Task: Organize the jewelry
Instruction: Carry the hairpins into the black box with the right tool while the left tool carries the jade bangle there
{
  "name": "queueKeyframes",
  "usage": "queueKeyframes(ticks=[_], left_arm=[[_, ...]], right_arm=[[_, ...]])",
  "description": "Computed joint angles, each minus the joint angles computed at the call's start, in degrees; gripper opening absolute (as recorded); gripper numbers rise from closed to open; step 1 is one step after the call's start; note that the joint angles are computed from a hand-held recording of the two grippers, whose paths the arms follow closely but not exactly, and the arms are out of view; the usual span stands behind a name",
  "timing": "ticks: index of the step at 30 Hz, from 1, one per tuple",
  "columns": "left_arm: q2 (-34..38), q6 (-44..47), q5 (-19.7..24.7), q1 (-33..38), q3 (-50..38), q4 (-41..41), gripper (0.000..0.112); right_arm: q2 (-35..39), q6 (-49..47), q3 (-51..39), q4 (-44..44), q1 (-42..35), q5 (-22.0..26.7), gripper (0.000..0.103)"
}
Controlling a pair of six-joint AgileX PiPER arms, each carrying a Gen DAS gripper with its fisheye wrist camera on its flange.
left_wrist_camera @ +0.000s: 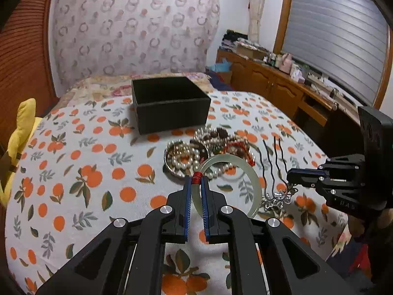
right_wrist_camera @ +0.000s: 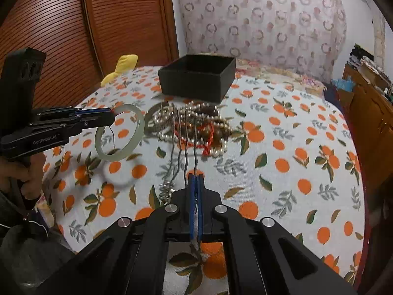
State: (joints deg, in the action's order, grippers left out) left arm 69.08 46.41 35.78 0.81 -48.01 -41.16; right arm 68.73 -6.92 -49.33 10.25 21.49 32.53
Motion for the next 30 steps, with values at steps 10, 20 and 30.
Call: queueKeyframes(ticks=[10,20,30], left_arm=[[2.2,0.9,-1.1,0.8,-4.9,-2.1,0.007],[9.6,-0.1,-2.5,1.5,-12.9,-1.8,0.007],[17.7,-6.4,-2.2,1.9,-24.0,3.7,0.007]], right_arm=[[1.3,1.6,-5.0,-3.8,1.1,0.1,0.002],[9.7,-5.1,-17.5,-1.4,-2.1,1.3,0.002],[25.5,-13.9,-35.9,8.2,-5.1,2.3,0.002]])
